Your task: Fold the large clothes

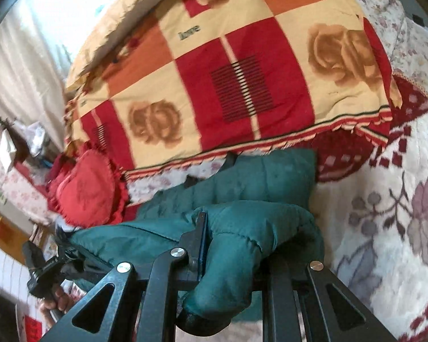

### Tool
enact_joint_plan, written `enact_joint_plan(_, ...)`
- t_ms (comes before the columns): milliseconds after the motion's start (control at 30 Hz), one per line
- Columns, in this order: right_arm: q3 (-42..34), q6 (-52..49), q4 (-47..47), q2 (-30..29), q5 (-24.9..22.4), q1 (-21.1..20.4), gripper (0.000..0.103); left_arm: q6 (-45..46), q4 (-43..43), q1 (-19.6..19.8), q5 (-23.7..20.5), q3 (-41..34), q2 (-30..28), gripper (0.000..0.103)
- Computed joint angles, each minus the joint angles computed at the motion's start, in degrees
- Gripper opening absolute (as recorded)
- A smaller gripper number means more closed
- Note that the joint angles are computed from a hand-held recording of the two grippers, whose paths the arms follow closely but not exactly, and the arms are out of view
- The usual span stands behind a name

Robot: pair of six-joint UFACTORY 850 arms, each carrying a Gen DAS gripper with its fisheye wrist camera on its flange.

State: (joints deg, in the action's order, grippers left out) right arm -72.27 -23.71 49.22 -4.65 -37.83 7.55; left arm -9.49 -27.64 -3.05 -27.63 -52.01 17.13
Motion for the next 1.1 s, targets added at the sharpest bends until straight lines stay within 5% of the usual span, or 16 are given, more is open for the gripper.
enact_joint_plan(433,-13.3,13.8,-10.8,-15.5,-0.9,1.8,0.015,-6.8,7.4,-0.2,1.5,-6.5,-14.9,0.012)
enact_joint_plan(500,-14.5,15.9,-12.2,-17.3,-0.8,2.1,0.015,-5.1,4.6,0.3,2.1,-6.6,-16.3,0.013)
enact_joint_plan(700,-13.4,11.3,-2.1,-18.3,0.6,0.7,0.039,10.8,-11.8,2.8,1.3,-6.2,-18.2,0.022)
enact_joint_plan(800,-12.6,9.4,1.0,-17.0,1.3,-0.1,0.05,21.4,-23.2,5.8,-3.0,-6.2,-17.8,0.029)
enact_joint_plan(900,-11.3,9.6,0.2,-14.2,4.2,-0.3,0.057,22.9,-23.0,6.2,-4.6,-6.9,-16.7,0.041)
enact_joint_plan(1033,-10.3,9.2,-2.4,-11.2,6.0,0.9,0.057,21.7,-21.6,5.5,-2.8,-6.8,-14.3,0.062)
enact_joint_plan(1100,-11.0,8.3,-5.8,-10.8,5.2,2.4,0.057,16.9,-18.6,4.9,2.0,-5.6,-12.1,0.077)
